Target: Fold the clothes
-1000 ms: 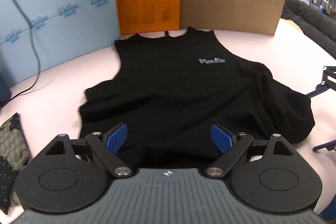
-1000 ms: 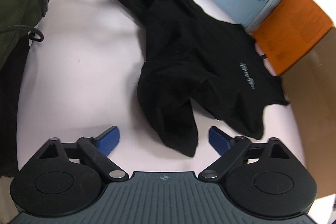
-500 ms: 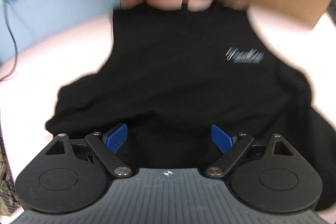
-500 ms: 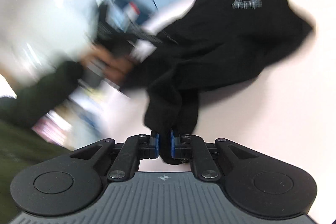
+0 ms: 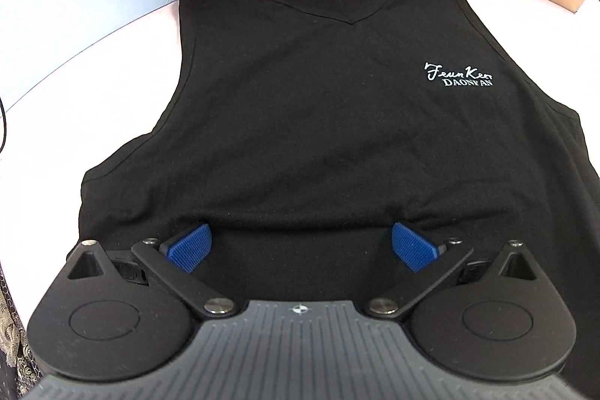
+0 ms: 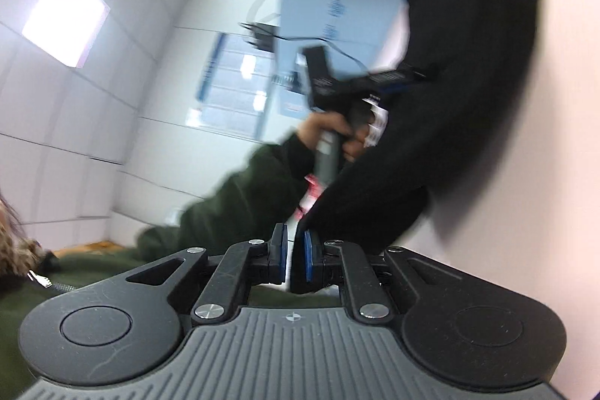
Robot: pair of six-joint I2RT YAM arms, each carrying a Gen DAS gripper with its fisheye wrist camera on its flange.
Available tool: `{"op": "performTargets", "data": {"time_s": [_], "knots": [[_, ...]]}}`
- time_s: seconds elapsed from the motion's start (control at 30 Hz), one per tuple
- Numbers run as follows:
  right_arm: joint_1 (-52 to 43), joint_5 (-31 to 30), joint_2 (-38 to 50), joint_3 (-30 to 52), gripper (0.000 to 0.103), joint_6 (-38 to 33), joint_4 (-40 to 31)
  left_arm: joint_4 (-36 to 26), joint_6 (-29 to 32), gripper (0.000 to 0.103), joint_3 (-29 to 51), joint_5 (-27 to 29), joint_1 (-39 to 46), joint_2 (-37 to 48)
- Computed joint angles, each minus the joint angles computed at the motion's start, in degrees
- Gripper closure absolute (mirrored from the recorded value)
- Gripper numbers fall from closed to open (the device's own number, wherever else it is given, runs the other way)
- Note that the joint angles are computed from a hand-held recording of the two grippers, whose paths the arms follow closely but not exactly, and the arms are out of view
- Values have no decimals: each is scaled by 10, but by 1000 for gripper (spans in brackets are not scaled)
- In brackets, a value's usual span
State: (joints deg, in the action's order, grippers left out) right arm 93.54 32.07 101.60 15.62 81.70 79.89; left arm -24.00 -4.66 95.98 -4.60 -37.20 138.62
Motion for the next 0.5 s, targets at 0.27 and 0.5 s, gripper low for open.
{"op": "performTargets", "data": {"time_s": [0.27, 0.5], "knots": [[123, 78, -203, 97, 49, 190, -598, 10, 20, 0, -10, 4, 2, -5], [119, 246, -206, 186, 26, 338, -906, 203, 163, 5, -250, -40, -40, -166]]}}
